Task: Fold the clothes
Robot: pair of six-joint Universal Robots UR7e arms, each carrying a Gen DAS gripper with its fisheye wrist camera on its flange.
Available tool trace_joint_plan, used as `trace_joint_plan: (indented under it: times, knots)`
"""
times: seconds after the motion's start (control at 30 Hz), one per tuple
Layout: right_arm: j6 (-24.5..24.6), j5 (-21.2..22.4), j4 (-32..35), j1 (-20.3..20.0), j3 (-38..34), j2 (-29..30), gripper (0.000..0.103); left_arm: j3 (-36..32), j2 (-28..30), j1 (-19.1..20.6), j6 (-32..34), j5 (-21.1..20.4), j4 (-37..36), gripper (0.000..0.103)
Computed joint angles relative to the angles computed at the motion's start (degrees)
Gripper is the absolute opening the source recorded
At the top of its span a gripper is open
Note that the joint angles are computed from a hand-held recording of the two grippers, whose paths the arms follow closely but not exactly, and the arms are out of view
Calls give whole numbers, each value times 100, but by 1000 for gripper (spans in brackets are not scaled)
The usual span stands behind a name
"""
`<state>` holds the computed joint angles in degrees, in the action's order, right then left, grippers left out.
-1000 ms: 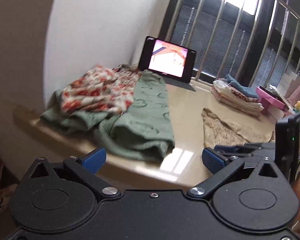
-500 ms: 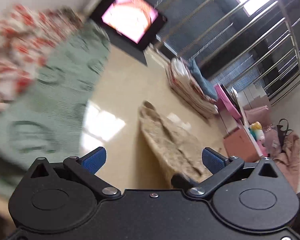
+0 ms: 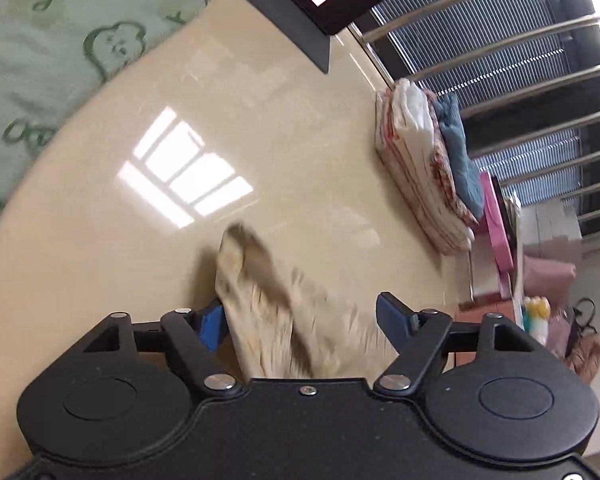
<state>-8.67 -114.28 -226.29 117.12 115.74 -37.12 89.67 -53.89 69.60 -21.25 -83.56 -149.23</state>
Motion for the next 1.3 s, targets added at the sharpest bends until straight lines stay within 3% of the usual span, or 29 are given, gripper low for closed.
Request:
trace_joint_plan:
  times: [0.07,0.13,0.33,0.53,0.77,1.03,1.17,1.3]
  knots:
    - [-88,63,-40,-12,24,-34,3,-70,63,-62,64,258,-10,62]
    - [-101,129,-69,-42,52,-58,3,-143,118,-115,176,460,94,39]
    - [-29,218,-16,-114,112,-73,3,-132,84,-233,402,837,293,12]
    - [41,260,-88,-79,202,-88,3,-123,63,-418,741,1020,238,11]
    - [183,358,-618,-146,472,-242,3,-66,127,-814,1233,1125,-4,11]
    - [221,275,-2230,-329,1174,-526,3,-190,513,-1524,1702,897,-279,7]
    - [326,46,-3177,-582,1675,-726,3,-412,1012,-1872,1762,1006,-297,7]
    - [767,-144,-3494,-1056,2204,-909,3,-576,1587,-2107,1718,1390,-355,7]
